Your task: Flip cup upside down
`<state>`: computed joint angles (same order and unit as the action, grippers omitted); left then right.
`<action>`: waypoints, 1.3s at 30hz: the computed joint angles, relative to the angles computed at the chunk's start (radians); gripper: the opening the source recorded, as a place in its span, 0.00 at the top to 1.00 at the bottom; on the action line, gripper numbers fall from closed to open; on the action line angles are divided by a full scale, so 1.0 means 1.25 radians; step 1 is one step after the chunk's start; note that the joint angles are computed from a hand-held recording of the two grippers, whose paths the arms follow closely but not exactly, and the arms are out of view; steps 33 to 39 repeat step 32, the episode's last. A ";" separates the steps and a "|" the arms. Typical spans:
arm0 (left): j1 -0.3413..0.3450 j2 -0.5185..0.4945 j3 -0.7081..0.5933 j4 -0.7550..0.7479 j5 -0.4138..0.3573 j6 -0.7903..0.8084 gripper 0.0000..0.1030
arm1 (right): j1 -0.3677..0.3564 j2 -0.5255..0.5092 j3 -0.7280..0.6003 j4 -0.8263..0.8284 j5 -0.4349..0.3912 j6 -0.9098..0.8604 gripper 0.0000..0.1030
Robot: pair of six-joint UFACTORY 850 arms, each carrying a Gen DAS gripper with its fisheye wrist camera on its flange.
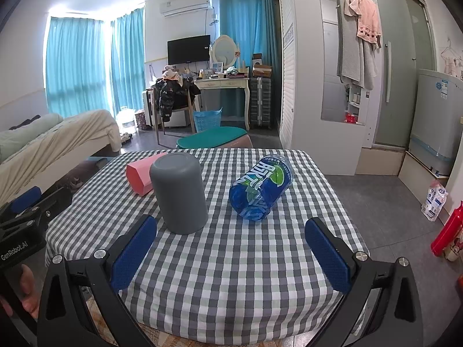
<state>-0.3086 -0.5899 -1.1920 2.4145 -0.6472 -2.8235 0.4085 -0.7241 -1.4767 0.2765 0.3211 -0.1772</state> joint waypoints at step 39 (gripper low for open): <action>-0.009 -0.009 -0.003 0.004 -0.007 0.000 0.00 | 0.001 -0.002 -0.002 0.002 -0.005 -0.004 0.00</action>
